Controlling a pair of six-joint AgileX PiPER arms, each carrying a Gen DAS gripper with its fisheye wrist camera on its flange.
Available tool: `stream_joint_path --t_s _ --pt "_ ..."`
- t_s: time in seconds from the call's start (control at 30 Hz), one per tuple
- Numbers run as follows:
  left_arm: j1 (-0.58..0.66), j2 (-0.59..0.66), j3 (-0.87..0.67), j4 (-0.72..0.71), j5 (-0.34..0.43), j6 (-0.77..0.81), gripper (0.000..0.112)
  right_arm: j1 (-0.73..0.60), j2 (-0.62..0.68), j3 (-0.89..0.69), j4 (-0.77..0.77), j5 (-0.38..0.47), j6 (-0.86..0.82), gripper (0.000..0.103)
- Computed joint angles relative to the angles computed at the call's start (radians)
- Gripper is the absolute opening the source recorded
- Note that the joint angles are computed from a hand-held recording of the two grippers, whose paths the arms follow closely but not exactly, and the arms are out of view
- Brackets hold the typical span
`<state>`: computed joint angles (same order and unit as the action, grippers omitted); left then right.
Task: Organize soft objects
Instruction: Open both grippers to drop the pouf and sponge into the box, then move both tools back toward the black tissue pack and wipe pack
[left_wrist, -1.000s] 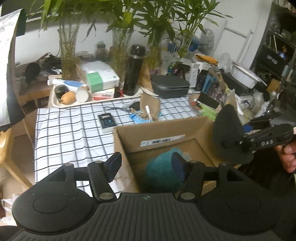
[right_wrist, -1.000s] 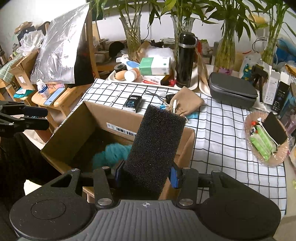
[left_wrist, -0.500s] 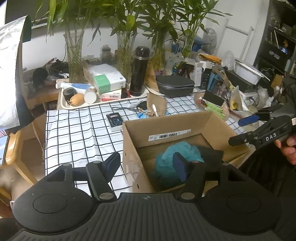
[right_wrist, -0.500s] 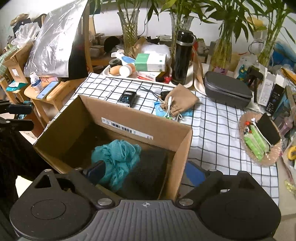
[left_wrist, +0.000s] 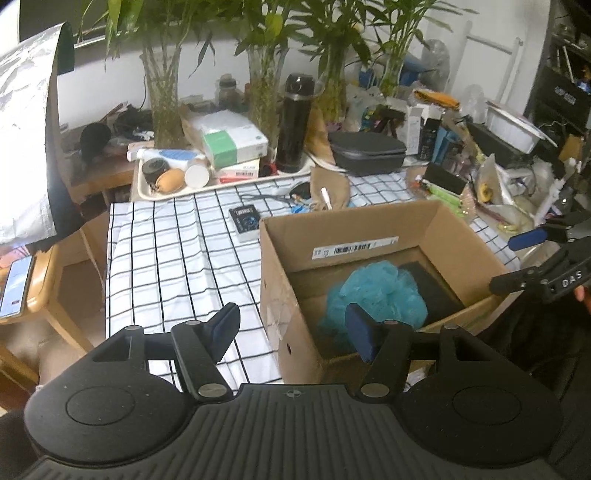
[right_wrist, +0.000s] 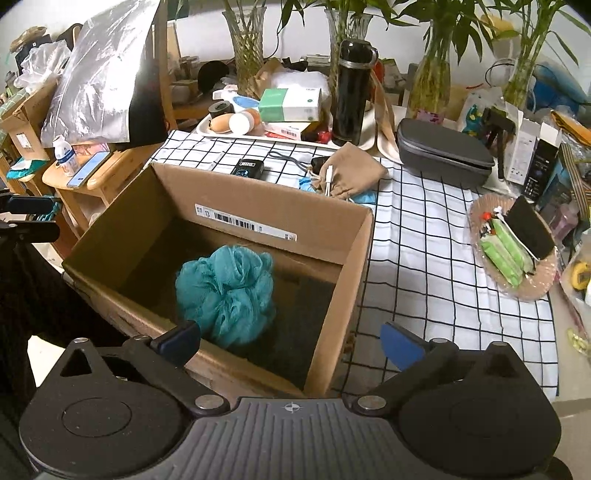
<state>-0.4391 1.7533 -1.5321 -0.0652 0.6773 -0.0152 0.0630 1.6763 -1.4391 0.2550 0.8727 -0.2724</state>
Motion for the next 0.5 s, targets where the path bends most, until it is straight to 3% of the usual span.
stream_joint_path --t_s 0.1,0.2,0.5 --pt "-0.006 0.009 -0.013 0.018 0.026 -0.003 0.063 -0.010 -0.012 0.016 0.024 -0.004 -0.014 0.103" --pt "-0.009 0.011 -0.015 0.016 0.030 0.007 0.076 -0.013 -0.021 0.029 0.028 -0.014 -0.018 0.103" --pt "-0.008 0.039 -0.039 0.000 0.034 0.008 0.077 -0.026 -0.008 0.029 0.030 -0.040 -0.011 0.103"
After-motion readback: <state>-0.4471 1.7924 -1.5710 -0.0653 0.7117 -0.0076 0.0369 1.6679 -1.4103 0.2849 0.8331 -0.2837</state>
